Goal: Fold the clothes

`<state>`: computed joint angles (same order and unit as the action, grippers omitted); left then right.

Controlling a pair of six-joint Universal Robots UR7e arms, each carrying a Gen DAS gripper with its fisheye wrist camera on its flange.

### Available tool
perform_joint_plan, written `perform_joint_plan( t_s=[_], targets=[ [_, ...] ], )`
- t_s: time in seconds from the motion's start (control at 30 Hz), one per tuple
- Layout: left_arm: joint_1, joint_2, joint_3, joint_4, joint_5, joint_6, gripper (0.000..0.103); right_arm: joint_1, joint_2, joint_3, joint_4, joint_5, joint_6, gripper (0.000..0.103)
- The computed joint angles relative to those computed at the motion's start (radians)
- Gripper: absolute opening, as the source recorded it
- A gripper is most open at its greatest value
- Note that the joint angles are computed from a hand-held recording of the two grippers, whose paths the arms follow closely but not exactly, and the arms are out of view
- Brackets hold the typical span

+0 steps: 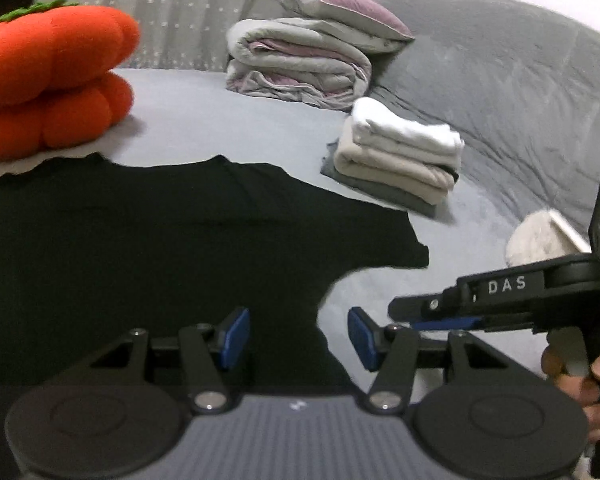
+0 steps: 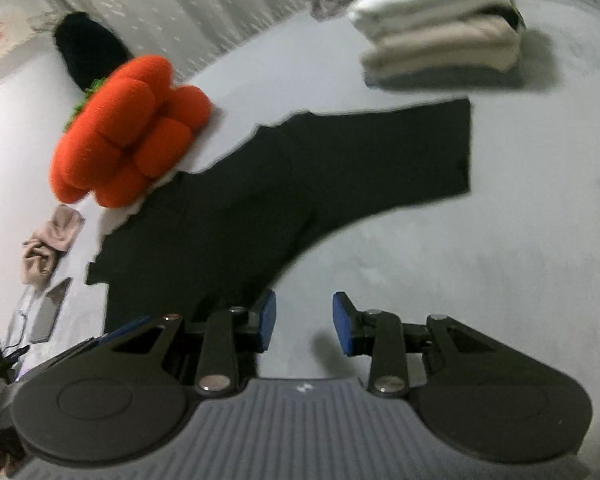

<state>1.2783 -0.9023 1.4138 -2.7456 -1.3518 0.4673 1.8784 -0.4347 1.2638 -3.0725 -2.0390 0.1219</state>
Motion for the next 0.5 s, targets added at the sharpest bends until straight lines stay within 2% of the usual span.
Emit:
perform_joint_plan(
  t_s=[0.07,0.17,0.23,0.3,0.33,0.4,0.5],
  targets=[
    [0.003,0.021,-0.022,0.022,-0.005,-0.001,0.055,-0.004,0.006,-0.014,0.03,0.0,0.005,0.036],
    [0.008,0.051,-0.05,0.042,0.001,-0.017,0.048,-0.011,0.017,-0.04,0.056,0.007,0.002,0.036],
    [0.013,0.07,-0.067,0.05,0.005,-0.028,0.039,-0.017,0.021,-0.053,0.069,0.03,0.001,0.036],
    [0.019,0.081,-0.075,0.045,-0.003,-0.034,0.014,-0.023,0.024,-0.065,0.084,0.05,-0.009,0.036],
    [0.025,0.085,-0.085,0.052,-0.011,-0.052,0.01,-0.026,0.025,-0.068,0.088,0.06,-0.015,0.036],
    [0.046,0.091,-0.124,0.104,-0.063,-0.131,0.006,-0.037,0.023,-0.064,0.084,0.091,-0.007,0.036],
    [0.109,0.118,-0.234,0.247,-0.235,-0.384,0.006,-0.056,0.02,-0.053,0.061,0.145,0.02,0.036]
  ],
)
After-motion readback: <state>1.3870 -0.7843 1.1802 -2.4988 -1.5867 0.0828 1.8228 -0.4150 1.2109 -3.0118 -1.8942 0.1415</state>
